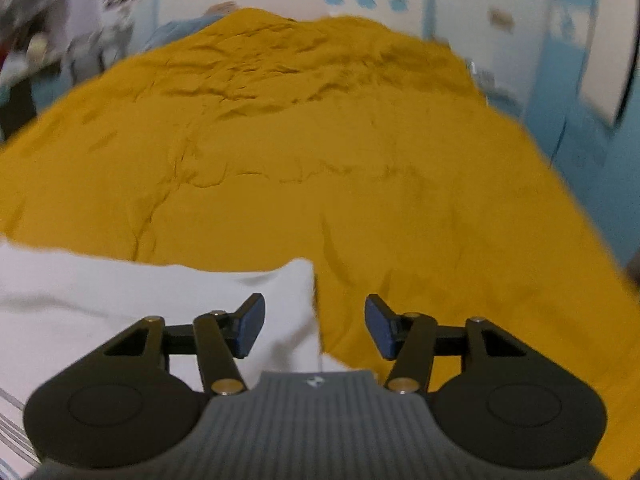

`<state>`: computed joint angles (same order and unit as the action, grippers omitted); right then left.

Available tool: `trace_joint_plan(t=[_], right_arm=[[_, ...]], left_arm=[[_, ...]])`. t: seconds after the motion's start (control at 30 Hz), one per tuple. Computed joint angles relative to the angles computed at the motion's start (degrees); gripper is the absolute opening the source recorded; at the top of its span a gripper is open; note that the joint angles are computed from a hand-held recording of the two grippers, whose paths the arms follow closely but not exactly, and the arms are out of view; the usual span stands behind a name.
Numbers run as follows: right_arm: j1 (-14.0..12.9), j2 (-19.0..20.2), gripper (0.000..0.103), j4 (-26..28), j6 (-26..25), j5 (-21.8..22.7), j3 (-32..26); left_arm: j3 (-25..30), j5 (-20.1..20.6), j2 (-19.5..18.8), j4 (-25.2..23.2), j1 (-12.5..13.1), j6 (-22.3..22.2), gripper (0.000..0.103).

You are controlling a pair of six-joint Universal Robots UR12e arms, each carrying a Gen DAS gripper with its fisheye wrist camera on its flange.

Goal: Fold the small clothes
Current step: 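Fold the held hem over toward the collar with both grippers, then release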

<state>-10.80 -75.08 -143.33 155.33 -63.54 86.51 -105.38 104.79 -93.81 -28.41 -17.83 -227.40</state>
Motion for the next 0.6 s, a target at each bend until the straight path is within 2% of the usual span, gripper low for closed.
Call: trace_joint_plan(t=[0.1, 0.17, 0.23, 0.3, 0.33, 0.37, 0.4, 0.47, 0.53, 0.6], right_arm=[[-1.11, 1.0, 0.043, 2.64, 6.46, 3.6, -0.54], [-1.45, 1.75, 0.04, 3.17, 10.2, 5.6, -0.8], [-1.55, 2.66, 0.039, 3.72, 13.53, 7.07, -1.23], [-1.57, 3.24, 0.029, 5.87, 14.71, 8.43, -1.74], [-1.45, 3.51, 0.011, 6.8, 14.89, 8.66, -1.9], [-1.51, 3.26, 0.0, 7.27, 14.63, 8.85, -1.5], [-1.46, 3.15, 0.0, 6.16, 14.68, 8.95, -1.03], [-1.55, 3.17, 0.0, 0.35, 16.89, 8.68, 0.08], [-1.72, 3.27, 0.0, 0.09, 19.33, 9.52, -0.17], [-1.4, 2.86, 0.0, 1.34, 18.36, 7.77, -0.42]], left_arm=[[-1.32, -1.82, 0.03, 2.75, 0.41, -1.16, 0.027], [-1.22, -1.48, -0.55, 3.92, 0.16, -0.91, 0.022], [-0.27, 0.21, -1.15, 2.15, -0.29, -0.36, 0.016], [0.68, 1.28, -1.88, 0.75, -0.65, 0.28, 0.01], [0.82, 2.13, -2.07, 0.79, -0.9, 0.84, 0.009], [1.22, 3.91, -2.59, 1.4, -1.42, 1.94, 0.008], [1.52, 6.12, -2.81, 1.31, -1.97, 2.7, 0.008], [2.08, 7.48, -3.21, 1.14, -2.24, 2.86, 0.008], [2.75, 6.61, -3.27, -1.01, -2.0, 2.91, 0.01], [3.73, 6.61, -3.02, -5.35, -1.99, 2.9, 0.021]])
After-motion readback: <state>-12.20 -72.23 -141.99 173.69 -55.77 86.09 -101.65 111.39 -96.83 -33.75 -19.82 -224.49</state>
